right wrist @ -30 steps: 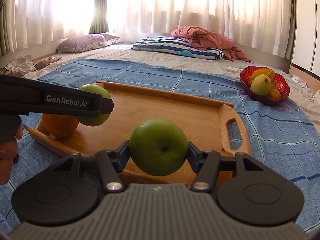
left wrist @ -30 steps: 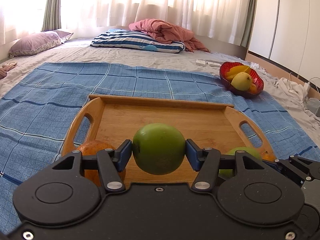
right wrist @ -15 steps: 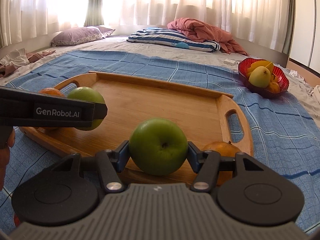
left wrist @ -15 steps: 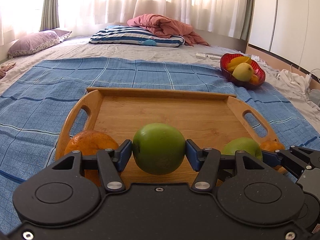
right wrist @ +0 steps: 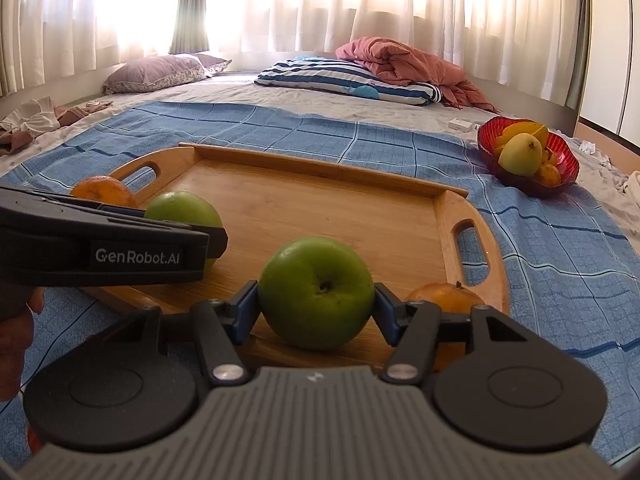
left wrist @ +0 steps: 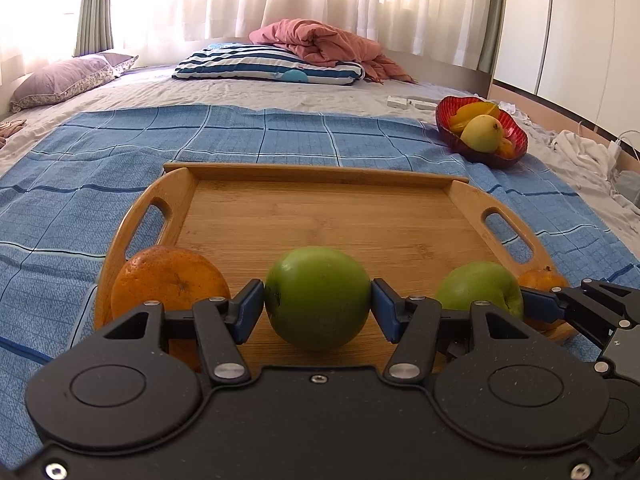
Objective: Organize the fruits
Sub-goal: 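Lift and carry the green apple with the left gripper while the right carries its apple to the tray, then lower the green apple onto the tray and open the left gripper while the right releases its apple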
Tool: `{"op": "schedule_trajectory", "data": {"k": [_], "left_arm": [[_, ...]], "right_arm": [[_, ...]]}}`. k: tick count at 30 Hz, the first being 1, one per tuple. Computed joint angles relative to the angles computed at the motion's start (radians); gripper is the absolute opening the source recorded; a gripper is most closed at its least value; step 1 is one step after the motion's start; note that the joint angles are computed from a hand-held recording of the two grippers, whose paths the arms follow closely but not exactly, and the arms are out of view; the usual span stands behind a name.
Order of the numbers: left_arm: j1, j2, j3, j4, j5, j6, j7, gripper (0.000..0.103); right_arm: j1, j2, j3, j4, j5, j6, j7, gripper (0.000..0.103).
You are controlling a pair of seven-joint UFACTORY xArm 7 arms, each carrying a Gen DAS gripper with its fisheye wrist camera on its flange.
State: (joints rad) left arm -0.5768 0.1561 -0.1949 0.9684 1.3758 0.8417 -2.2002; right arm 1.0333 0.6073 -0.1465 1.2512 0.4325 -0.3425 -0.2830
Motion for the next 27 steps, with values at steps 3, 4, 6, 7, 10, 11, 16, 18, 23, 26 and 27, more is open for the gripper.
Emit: {"op": "schedule_trajectory", "data": {"k": [3, 4, 6, 7, 10, 11, 16, 18, 23, 26, 27], "left_arm": [[0.0, 0.0, 0.0, 0.0, -0.001, 0.0, -0.001, 0.056], [0.0, 0.0, 0.0, 0.001, -0.002, 0.0, -0.001, 0.056], [-0.001, -0.001, 0.0, -0.001, -0.002, -0.002, -0.005, 0.058], [-0.003, -0.003, -0.001, -0.005, 0.008, -0.002, -0.015, 0.06], [-0.005, -0.013, -0.005, -0.014, 0.029, -0.004, -0.029, 0.073], [-0.008, -0.015, -0.009, -0.014, 0.028, 0.004, -0.026, 0.078], [-0.012, -0.031, -0.019, -0.024, 0.023, 0.015, -0.019, 0.084], [-0.012, -0.039, -0.024, -0.031, 0.023, 0.011, -0.023, 0.086], [-0.019, -0.056, -0.039, -0.042, 0.009, 0.018, -0.014, 0.096], [-0.03, -0.059, -0.051, -0.04, -0.014, 0.049, 0.004, 0.1], [-0.034, -0.06, -0.054, -0.039, -0.018, 0.057, 0.009, 0.1]], "right_arm": [[0.009, 0.002, -0.008, 0.002, 0.005, 0.0, -0.005, 0.068], [0.01, 0.002, -0.008, 0.001, 0.007, -0.001, -0.005, 0.068], [0.008, -0.001, -0.005, -0.002, 0.008, -0.004, -0.005, 0.068], [0.008, -0.003, -0.004, -0.004, 0.01, -0.006, -0.007, 0.069], [0.025, -0.008, -0.017, -0.01, 0.026, -0.002, -0.016, 0.074], [0.026, -0.01, -0.017, -0.012, 0.028, -0.003, -0.017, 0.075], [0.035, -0.024, -0.018, -0.032, 0.053, -0.015, -0.025, 0.08], [0.028, -0.035, -0.006, -0.045, 0.056, -0.023, -0.031, 0.081], [0.031, -0.064, 0.008, -0.082, 0.088, -0.049, -0.075, 0.084], [0.038, -0.08, 0.013, -0.097, 0.127, -0.061, -0.111, 0.086], [0.038, -0.085, 0.017, -0.103, 0.139, -0.069, -0.123, 0.086]]}}
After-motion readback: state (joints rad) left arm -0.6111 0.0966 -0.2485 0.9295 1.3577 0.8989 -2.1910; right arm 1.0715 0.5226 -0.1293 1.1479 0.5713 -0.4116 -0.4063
